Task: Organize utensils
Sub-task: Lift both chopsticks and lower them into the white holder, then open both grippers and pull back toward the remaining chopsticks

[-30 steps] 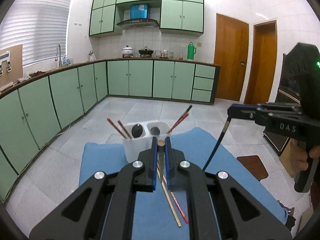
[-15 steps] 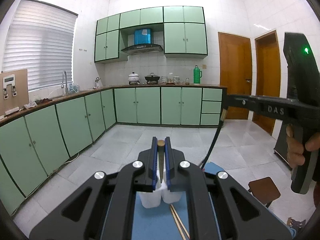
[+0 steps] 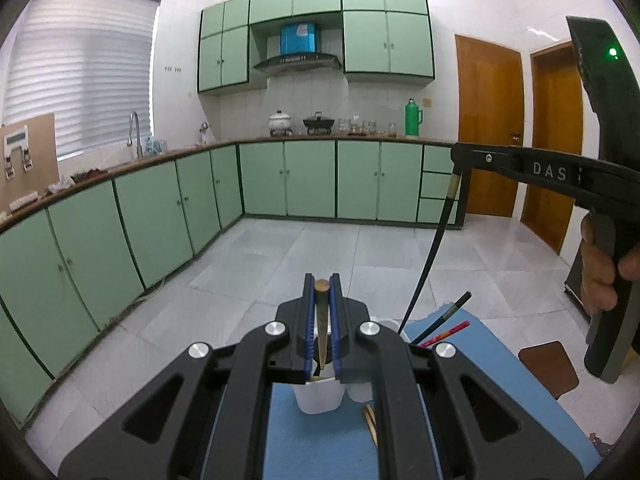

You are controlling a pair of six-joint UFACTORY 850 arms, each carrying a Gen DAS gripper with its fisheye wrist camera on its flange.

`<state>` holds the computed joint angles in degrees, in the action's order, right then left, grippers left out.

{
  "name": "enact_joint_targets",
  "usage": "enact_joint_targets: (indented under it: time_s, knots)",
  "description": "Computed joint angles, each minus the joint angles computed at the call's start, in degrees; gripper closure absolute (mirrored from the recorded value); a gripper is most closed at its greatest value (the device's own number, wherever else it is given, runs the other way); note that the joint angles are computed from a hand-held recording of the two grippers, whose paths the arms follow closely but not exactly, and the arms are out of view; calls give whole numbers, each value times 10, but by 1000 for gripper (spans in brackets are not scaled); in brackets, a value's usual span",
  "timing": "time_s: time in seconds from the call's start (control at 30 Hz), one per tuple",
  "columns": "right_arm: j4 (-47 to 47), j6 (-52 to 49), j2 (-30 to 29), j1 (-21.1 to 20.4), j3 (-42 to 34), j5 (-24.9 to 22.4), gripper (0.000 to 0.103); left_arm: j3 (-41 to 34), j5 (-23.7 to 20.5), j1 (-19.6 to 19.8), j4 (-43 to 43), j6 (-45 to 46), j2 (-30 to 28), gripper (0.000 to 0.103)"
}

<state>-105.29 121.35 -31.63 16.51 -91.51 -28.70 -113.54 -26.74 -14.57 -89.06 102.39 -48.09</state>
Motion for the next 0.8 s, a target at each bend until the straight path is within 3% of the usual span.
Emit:
enact_joint_targets:
  time_s: [0.17,0.3,0.4,0.53,0.8]
  knots:
    - [41,-33,-17,-7,-9,24,97,-47,0,-4,103,-107,-34,97]
    - [53,-35,-12,-12,5,35,82,-50,-3,-3,135,-142,-38,93]
    - [15,25,12,-12,42,21,71,-15,-8,3,79,-86,-16,78]
    - [-22,90,50,-5,100,-7,59,43,-18,10,6,-2,21,72]
    - [-65,193,112,33,231,-67,29,216,-43,33,-121,133,107,48]
